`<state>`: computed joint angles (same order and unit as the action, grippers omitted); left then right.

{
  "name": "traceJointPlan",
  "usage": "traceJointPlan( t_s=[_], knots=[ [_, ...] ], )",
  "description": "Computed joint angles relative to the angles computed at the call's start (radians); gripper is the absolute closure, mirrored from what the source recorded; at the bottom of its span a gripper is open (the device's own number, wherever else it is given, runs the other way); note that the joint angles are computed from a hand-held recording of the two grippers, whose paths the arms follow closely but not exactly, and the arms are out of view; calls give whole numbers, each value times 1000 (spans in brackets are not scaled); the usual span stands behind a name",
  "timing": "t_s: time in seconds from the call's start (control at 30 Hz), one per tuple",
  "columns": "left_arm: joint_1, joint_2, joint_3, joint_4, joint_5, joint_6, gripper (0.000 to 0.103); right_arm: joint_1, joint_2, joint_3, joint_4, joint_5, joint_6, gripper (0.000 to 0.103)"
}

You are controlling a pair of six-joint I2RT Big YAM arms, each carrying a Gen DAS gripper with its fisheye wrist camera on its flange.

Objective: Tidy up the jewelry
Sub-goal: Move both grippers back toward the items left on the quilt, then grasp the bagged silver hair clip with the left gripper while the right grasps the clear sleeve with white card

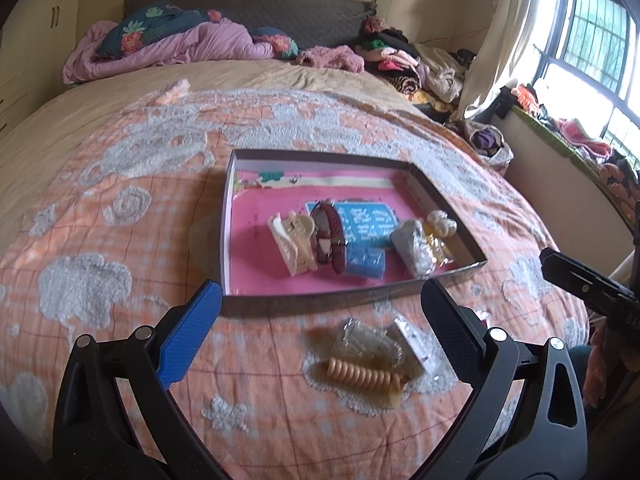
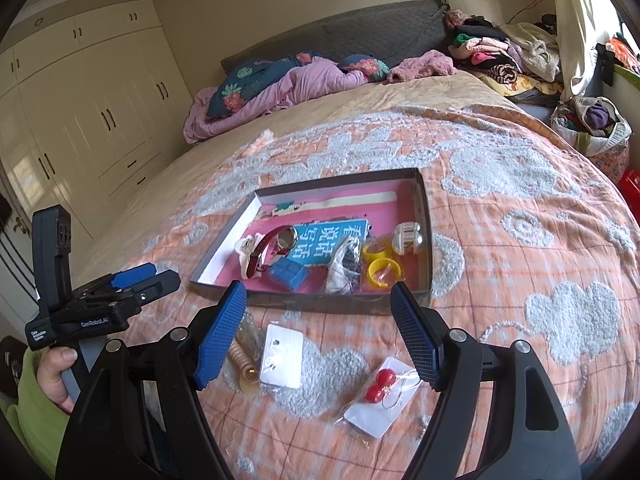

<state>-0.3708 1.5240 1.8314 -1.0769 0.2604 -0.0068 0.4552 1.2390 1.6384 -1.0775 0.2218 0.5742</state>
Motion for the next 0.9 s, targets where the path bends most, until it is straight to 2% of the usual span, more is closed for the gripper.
traceJointPlan(
  t_s=[0.4,0.77,0.9],
  knots=[
    [13,-22,-79,-43,-44,45,10,34,26,-23,-31,-40,-11,30],
    [14,-6,-92,-73,-43,71,10,76,97,-33,-66,-86,-49,30],
    [17,7,-91,-81,-37,73,10,77,112,-45,-77,-106,-52,37]
  ],
)
